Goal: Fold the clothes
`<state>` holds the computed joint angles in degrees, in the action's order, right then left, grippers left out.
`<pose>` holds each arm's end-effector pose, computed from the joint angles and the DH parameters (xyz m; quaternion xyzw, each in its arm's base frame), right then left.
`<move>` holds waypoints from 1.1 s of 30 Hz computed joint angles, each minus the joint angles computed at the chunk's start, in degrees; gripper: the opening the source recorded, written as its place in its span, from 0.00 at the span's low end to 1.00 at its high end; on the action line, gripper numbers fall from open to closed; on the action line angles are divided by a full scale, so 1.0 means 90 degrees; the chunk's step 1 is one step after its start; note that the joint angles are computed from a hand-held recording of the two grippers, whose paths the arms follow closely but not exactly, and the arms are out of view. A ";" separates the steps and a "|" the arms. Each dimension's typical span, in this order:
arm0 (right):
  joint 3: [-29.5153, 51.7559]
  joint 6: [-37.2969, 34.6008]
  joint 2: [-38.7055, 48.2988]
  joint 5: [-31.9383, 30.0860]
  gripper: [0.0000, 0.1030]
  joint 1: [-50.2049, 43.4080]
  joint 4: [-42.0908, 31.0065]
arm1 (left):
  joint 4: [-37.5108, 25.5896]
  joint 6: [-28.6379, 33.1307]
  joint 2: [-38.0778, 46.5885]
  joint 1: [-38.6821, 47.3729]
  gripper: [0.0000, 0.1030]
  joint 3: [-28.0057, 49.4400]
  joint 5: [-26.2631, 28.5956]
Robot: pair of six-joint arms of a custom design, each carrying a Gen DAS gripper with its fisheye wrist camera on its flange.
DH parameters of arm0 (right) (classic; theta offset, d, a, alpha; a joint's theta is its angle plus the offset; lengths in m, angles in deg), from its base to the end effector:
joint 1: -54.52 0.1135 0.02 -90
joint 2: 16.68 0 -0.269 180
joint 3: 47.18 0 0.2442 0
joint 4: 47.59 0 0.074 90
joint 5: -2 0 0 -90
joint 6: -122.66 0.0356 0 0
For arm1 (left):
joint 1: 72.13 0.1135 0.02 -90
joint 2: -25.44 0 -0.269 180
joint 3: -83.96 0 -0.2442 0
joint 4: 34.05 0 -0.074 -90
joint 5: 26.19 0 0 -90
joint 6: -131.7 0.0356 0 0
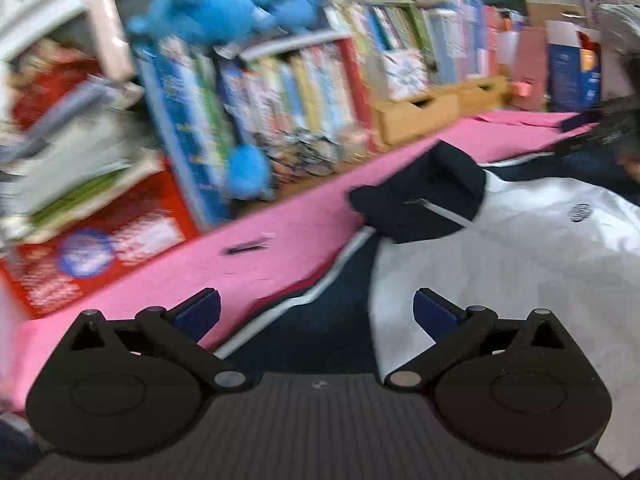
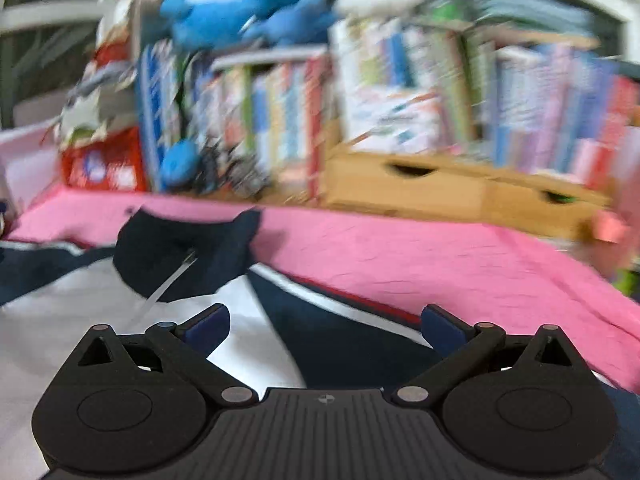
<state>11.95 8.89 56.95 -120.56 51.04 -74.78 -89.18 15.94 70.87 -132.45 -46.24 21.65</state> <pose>0.2590 0.0034 0.2413 -0.2672 0.8420 0.1561 0.4420 0.0892 -0.1082 0.2460 0.1458 0.8751 0.0338 0.4602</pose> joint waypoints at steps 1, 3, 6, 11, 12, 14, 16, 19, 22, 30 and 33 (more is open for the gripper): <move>0.0168 0.0018 0.0291 0.0097 1.00 0.0194 -0.0013 | 0.0536 0.0501 0.0040 0.0732 1.00 -0.0164 0.0593; 0.0341 0.0088 0.0754 0.0355 1.00 0.0476 0.0062 | 0.1305 0.1134 0.0307 0.1928 1.00 -0.0379 0.1523; 0.0661 0.0154 0.1481 0.0705 1.00 0.0683 0.0234 | 0.1883 0.1582 0.0908 0.2865 1.00 -0.0495 0.2127; 0.0836 -0.0187 0.2054 0.0990 1.00 0.0860 0.0680 | 0.2516 0.2355 0.1391 0.3920 1.00 -0.0662 0.3131; 0.0908 -0.0233 0.2147 0.0914 1.00 0.0849 0.0682 | 0.2525 0.2168 0.1599 0.4116 1.00 -0.0553 0.3385; 0.1098 -0.0206 0.2317 0.0784 1.00 0.0826 0.0561 | 0.2600 0.1743 0.1736 0.4151 0.98 -0.0527 0.3494; 0.1221 -0.0091 0.2352 0.0691 0.96 0.0808 0.0355 | 0.2775 0.1481 0.1600 0.3658 0.73 -0.0699 0.2980; 0.0923 -0.0228 0.1920 0.0612 0.60 0.0852 0.0294 | 0.2714 0.0782 0.1569 0.2393 0.34 -0.0810 0.1611; 0.0510 -0.0420 0.1299 0.0897 0.27 0.1062 0.0186 | 0.2371 0.0369 0.2130 0.1363 0.10 -0.0617 0.0348; 0.0960 -0.1282 0.1114 0.0660 0.55 0.1022 -0.0880 | 0.2021 0.2055 0.0778 0.2486 0.38 -0.0689 0.2526; 0.1762 -0.1570 0.1948 0.0130 1.00 0.0812 -0.1548 | 0.2265 0.2256 0.1150 0.3437 1.00 -0.0648 0.3361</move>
